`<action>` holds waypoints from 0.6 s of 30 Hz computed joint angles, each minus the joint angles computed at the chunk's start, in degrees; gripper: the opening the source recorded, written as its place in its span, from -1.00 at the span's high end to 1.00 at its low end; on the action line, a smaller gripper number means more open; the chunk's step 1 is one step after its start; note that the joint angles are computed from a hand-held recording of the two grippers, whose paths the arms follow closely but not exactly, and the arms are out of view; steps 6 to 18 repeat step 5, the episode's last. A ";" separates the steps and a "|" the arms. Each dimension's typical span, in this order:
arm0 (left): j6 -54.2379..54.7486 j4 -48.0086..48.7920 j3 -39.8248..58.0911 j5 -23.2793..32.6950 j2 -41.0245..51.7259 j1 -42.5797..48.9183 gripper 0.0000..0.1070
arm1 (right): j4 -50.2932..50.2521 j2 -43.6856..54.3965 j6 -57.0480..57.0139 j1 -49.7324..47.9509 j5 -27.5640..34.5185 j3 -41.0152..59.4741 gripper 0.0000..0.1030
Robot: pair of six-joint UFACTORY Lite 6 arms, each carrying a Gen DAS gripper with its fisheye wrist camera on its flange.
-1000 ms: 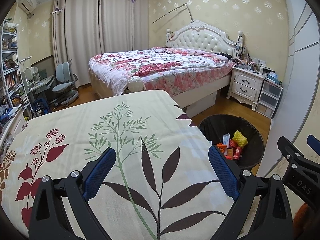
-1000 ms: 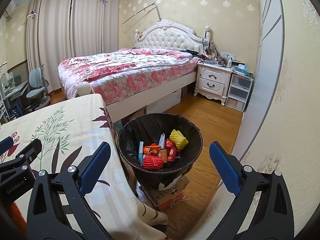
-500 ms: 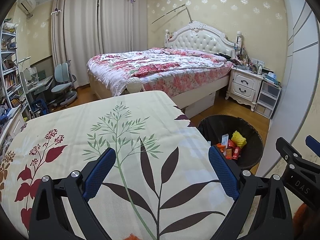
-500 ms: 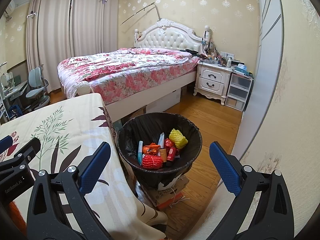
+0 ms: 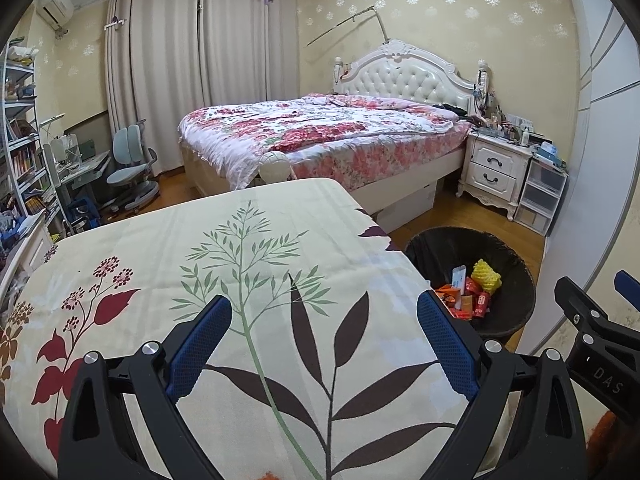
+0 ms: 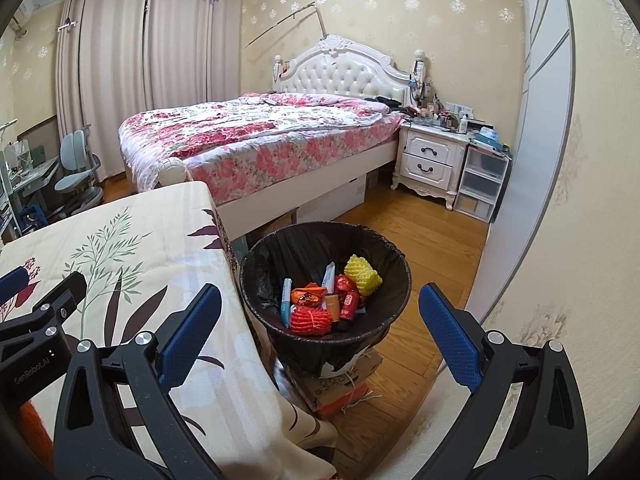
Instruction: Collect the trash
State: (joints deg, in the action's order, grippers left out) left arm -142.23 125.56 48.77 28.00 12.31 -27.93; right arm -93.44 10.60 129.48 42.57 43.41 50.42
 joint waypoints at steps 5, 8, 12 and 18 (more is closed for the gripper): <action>-1.43 3.25 0.21 -1.56 1.75 5.82 -0.74 | 0.61 5.92 -2.57 0.14 -3.07 6.43 -0.88; -1.43 3.25 0.21 -1.56 1.75 5.82 -0.74 | 0.61 5.92 -2.57 0.14 -3.07 6.43 -0.88; -1.43 3.25 0.21 -1.56 1.75 5.82 -0.74 | 0.61 5.92 -2.57 0.14 -3.07 6.43 -0.88; -1.43 3.25 0.21 -1.56 1.75 5.82 -0.74 | 0.61 5.92 -2.57 0.14 -3.07 6.43 -0.88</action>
